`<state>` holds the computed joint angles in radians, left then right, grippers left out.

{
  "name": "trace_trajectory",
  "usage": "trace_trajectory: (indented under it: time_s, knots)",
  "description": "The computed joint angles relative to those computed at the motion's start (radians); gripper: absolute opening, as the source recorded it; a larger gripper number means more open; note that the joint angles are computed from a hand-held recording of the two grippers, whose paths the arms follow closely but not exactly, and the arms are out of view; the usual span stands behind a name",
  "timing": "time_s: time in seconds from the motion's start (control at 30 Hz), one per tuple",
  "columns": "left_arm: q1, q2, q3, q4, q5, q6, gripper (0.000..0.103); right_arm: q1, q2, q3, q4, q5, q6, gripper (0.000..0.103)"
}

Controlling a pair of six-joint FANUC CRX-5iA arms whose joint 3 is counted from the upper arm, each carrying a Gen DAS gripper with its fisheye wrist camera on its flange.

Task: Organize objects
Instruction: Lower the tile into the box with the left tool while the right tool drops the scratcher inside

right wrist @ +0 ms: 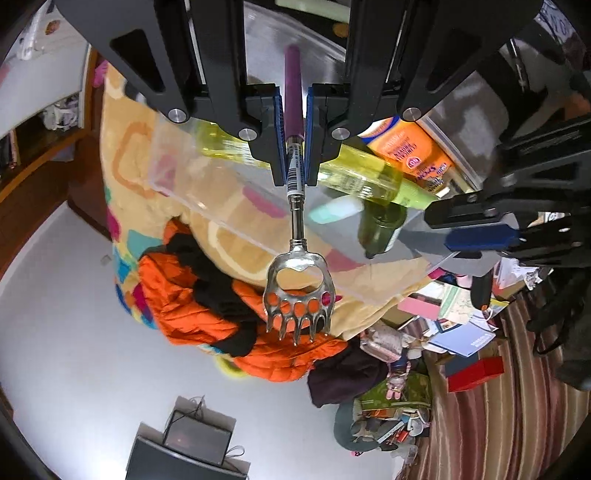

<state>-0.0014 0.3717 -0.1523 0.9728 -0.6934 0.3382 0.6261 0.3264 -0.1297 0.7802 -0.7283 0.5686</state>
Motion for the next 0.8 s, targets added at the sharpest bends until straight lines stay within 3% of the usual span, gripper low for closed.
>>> trace_trajectory:
  time_s: [0.27, 0.5, 0.67, 0.8]
  knots:
    - [0.028, -0.068, -0.089, 0.017, 0.036, -0.092, 0.061, -0.009, 0.032, 0.051, -0.148, 0.043, 0.105, 0.013]
    - [0.051, -0.100, -0.140, -0.045, 0.045, -0.108, 0.061, -0.005, 0.032, 0.063, -0.225, 0.039, 0.146, 0.016]
    - [0.070, -0.125, -0.182, -0.055, 0.029, -0.128, 0.061, -0.003, -0.027, 0.004, -0.203, 0.067, 0.096, 0.030]
    - [0.083, -0.142, -0.210, -0.040, 0.010, -0.158, 0.061, 0.009, -0.109, -0.095, -0.103, 0.103, -0.004, 0.044]
